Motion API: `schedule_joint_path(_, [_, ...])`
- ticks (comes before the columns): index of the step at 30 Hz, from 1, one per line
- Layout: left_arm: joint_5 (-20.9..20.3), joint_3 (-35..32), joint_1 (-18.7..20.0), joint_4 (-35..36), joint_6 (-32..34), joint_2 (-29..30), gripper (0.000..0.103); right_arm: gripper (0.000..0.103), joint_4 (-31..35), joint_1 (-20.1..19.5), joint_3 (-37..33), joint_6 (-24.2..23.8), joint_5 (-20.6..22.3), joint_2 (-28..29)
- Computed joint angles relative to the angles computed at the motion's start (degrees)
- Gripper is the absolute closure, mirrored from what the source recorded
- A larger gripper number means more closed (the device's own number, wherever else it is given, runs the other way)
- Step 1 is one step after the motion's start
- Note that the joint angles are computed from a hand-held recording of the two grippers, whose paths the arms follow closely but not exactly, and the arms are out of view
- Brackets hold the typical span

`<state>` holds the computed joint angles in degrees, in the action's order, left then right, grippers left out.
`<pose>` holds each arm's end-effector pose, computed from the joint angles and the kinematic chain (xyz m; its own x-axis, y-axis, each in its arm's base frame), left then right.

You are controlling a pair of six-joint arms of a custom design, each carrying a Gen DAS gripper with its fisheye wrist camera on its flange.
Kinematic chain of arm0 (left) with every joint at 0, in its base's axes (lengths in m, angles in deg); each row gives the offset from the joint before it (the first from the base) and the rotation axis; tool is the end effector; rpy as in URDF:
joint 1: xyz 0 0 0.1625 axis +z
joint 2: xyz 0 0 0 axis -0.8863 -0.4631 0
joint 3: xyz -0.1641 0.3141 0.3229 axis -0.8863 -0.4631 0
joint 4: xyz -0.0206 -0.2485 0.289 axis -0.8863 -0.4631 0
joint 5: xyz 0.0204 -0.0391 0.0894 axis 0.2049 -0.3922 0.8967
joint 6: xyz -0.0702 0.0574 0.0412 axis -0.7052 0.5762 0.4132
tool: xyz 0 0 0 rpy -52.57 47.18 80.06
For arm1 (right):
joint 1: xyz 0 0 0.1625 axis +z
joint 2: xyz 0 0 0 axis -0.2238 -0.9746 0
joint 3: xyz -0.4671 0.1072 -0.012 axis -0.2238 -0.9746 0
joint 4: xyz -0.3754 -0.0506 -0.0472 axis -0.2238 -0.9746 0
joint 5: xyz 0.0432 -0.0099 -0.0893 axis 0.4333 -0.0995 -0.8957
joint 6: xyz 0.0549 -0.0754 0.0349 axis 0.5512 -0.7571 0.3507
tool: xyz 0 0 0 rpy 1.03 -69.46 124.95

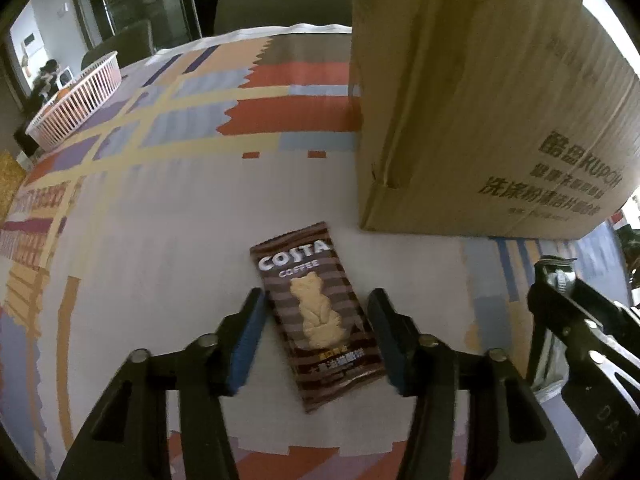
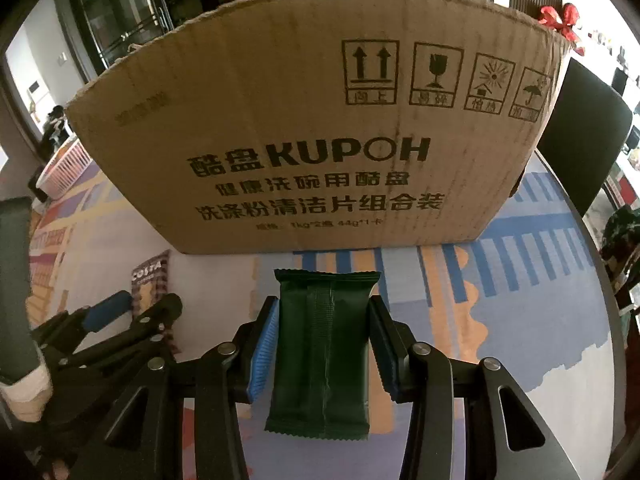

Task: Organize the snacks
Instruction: 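Grasp the COSTA biscuit packet with the left tool while the right holds the green packet, then carry both packets over the box and open both tools to drop them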

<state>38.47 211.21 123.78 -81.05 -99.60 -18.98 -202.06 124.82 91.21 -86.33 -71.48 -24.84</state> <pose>-0.0370 -0.5251 0.2144 -0.6709 -0.3700 -0.6427 0.1033 0.8116 -0.5751 0.3188 -0.5836 -0.0362 -0.7342 -0.3442 0.5852 -0.5408 0.8176 -0.1976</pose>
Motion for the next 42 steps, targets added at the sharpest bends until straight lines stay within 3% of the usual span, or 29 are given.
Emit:
schedule_joint_path(4, [-0.6, 0.6, -0.1, -1.2, 0.8, -0.3, 0.067, 0.058, 0.3, 0.4, 0.7, 0.2, 0.5, -0.6])
schedule_joint_path(19, [-0.6, 6.3, -6.9, -6.6, 0.2, -4.6, 0.067, 0.058, -2.4, 0.7, 4.9, -2.2, 1.6, -3.8])
schedule_joint_path(31, [4.8, 8.8, -14.6, -7.8, -3.6, -7.3, 0.067, 0.058, -6.6, 2.0, 8.3, -6.7, 4.4, -8.3])
schedule_joint_path(36, [7.6, 8.4, -17.9, -4.9, -5.6, -8.3, 0.067, 0.058, -7.9, 2.8, 9.0, -8.4, 6.5, -10.2])
schedule_joint_path(42, [9.4, 7.1, -19.8, -7.4, -1.3, -7.9, 0.067, 0.058, -9.2, 3.2, 9.8, -9.4, 9.4, -12.5])
